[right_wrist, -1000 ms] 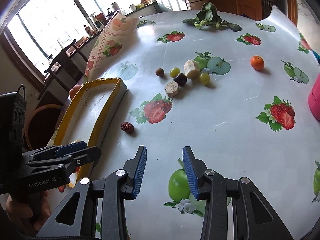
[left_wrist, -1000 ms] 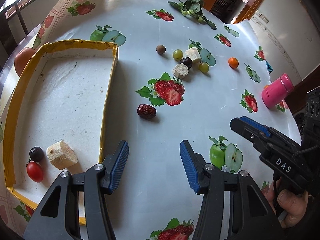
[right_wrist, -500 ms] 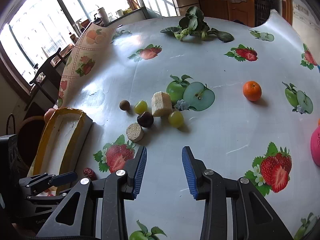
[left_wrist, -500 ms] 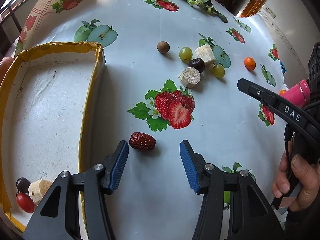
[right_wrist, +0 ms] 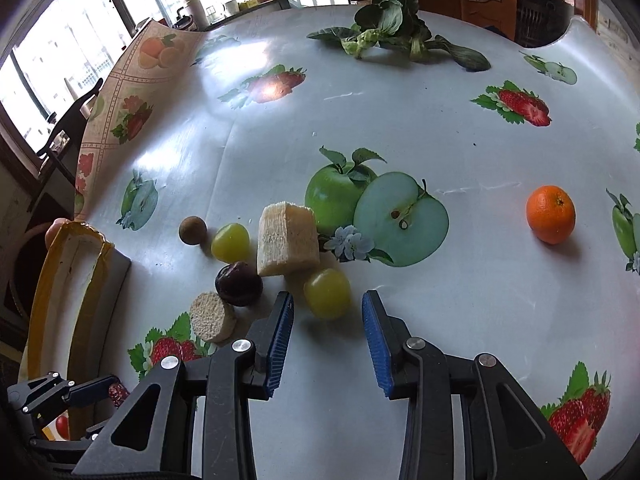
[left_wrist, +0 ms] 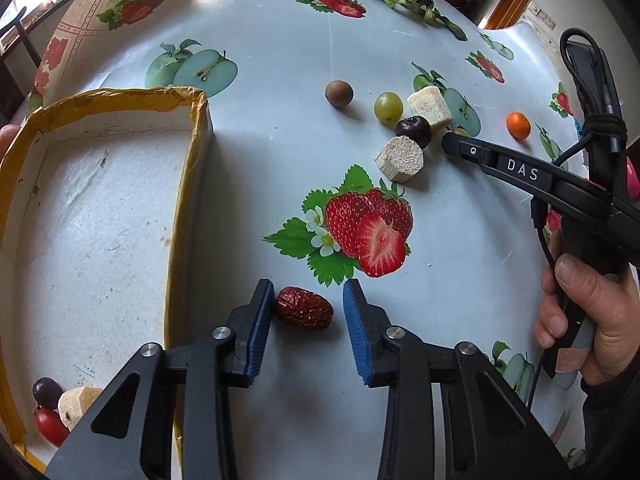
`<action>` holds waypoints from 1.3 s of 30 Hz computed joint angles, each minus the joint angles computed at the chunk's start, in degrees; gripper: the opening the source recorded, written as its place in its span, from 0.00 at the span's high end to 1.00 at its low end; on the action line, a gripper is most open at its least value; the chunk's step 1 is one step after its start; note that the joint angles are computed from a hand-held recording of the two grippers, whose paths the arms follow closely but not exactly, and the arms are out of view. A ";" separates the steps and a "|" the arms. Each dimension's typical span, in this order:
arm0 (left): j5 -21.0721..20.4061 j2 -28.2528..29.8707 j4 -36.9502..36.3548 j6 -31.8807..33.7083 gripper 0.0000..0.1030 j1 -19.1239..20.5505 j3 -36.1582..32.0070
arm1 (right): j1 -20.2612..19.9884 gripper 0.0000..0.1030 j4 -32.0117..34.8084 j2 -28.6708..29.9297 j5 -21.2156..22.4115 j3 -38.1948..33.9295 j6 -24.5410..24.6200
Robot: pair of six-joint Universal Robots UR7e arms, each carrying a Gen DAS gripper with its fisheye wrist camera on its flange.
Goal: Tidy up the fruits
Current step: 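Grasp the red date with the left gripper while the right gripper moves toward a green grape, then grasp the green grape with the right gripper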
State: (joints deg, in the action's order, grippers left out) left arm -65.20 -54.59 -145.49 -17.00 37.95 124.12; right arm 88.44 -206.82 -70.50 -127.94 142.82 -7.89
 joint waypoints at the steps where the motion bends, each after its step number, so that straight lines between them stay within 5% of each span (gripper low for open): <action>1: -1.47 -0.27 -0.26 0.38 0.74 0.57 -0.15 | 0.20 0.77 0.35 0.17 -0.45 -0.30 -0.16; 11: -5.93 -4.92 -1.34 0.18 0.74 0.46 2.15 | 6.41 0.77 -0.96 -4.58 -0.47 5.65 7.51; 21: -4.30 -9.81 1.48 -1.63 0.74 -1.64 3.91 | 16.49 0.77 2.17 -6.81 -3.75 9.10 18.84; 39: -3.02 -18.66 4.47 -2.44 0.74 -1.31 7.07 | 28.31 0.77 8.92 -1.12 -7.42 5.45 26.69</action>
